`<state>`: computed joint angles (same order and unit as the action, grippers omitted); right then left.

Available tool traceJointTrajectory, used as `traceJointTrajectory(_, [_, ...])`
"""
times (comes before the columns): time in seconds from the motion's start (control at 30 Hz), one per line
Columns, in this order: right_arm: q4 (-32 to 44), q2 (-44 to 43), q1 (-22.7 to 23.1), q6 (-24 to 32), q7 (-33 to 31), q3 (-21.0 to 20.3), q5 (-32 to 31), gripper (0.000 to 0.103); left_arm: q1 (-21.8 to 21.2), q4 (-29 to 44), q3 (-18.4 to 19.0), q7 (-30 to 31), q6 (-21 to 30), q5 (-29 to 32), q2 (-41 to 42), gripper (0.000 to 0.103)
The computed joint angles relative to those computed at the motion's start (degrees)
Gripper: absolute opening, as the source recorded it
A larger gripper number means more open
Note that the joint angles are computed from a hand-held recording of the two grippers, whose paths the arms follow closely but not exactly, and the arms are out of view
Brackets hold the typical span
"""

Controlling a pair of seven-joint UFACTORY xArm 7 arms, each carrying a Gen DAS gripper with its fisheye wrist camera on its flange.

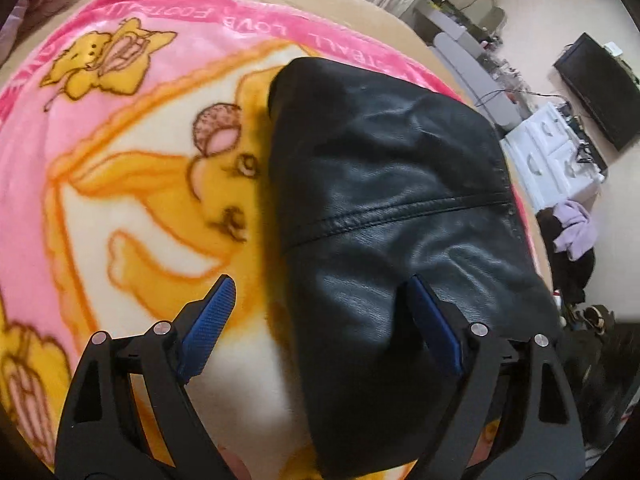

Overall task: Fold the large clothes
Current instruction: 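Lay the folded end down onto the bundle with both tools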

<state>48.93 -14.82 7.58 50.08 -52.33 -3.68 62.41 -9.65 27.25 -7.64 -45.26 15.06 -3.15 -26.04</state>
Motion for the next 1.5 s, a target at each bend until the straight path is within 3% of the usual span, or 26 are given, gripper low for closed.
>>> traceJointTrajectory(0.1, [7.71, 6.85, 0.36, 2.41, 5.9, 2.19, -6.79, 0.081, 0.04, 0.44, -0.39, 0.23, 0.34, 0.52, -0.11, 0.08])
traceJointTrajectory(0.13, [8.58, 7.85, 0.51, 1.0, 6.96, 3.28, -8.46, 0.072, -0.16, 0.68, -0.31, 0.59, 0.6, 0.64, -0.1, 0.08])
traceJointTrajectory(0.17, [8.82, 8.19, 0.82, 0.05, 6.14, 4.03, -9.21, 0.042, -0.28, 0.5, 0.05, 1.08, 0.73, 0.65, -0.38, 0.08])
traceJointTrajectory(0.2, [9.1, 8.2, 1.19, -1.07, 5.02, 4.62, -9.23, 0.034, -0.28, 0.65, 0.1, 1.28, 0.91, 0.69, -0.56, 0.08])
traceJointTrajectory(0.3, [9.41, 5.52, 1.82, -0.52, -0.41, 4.27, -7.01, 0.028, -1.15, -0.38, 1.95, 3.28, 0.91, -0.57, -3.11, 0.08])
traceJointTrajectory(0.47, [11.68, 2.81, 1.57, -0.01, -6.61, 1.19, -4.07, 0.026, -2.29, 0.42, 3.9, 6.16, 0.85, -2.97, -4.61, 0.08])
traceJointTrajectory(0.7, [11.78, 9.81, -3.72, -0.37, -4.79, -0.49, -4.06, 0.026, -7.57, 4.27, 6.16, 11.13, -1.4, -9.02, 2.64, 0.08])
traceJointTrajectory(0.8, [9.75, 12.77, -6.36, 0.89, -4.64, -0.18, -3.22, 0.026, -7.94, 6.46, 4.66, 11.87, -0.99, -9.98, 6.57, 0.083])
traceJointTrajectory(0.9, [7.94, 13.29, -7.5, -1.44, -6.33, 1.17, -1.07, 0.029, -7.13, 7.53, 2.77, 10.89, -1.48, -9.79, 8.52, 0.085])
traceJointTrajectory(1.07, [6.91, 13.18, -7.44, -5.8, -5.64, 2.87, -3.18, 0.037, -2.0, 9.58, -2.34, 3.56, 0.79, -1.47, 10.53, 0.089])
traceJointTrajectory(1.13, [8.11, 12.86, -7.37, -6.04, -2.42, 3.1, -7.84, 0.045, -0.98, 10.31, -3.24, 1.21, 1.83, 1.87, 11.11, 0.09])
traceJointTrajectory(1.17, [8.62, 12.31, -7.31, -6.46, -1.41, 3.13, -9.26, 0.056, -0.62, 10.44, -3.58, 0.19, 2.31, 3.44, 11.02, 0.09])
traceJointTrajectory(1.2, [8.97, 11.95, -7.29, -6.83, -1.76, 2.94, -9.38, 0.058, 0.02, 10.82, -4.13, -0.98, 3.18, 5.55, 10.8, 0.09])
traceJointTrajectory(1.37, [13.15, 10.92, -5.59, -9.44, -6.43, 2.91, -6.31, 0.056, 2.05, 13.5, -7.12, -6.0, 9.16, 16.7, 8.22, 0.085])
traceJointTrajectory(1.43, [16.03, 12.06, -4.4, -10.14, -7.42, 3.9, -8.24, 0.053, 0.62, 13.37, -7.26, -4.77, 8.41, 18.29, 6.62, 0.073])
traceJointTrajectory(1.5, [18.77, 14.07, -3.74, -9.38, -7.42, 4.59, -10.44, 0.047, -0.39, 15.61, -8.46, -3.61, 11.85, 19.99, 7.8, 0.063])
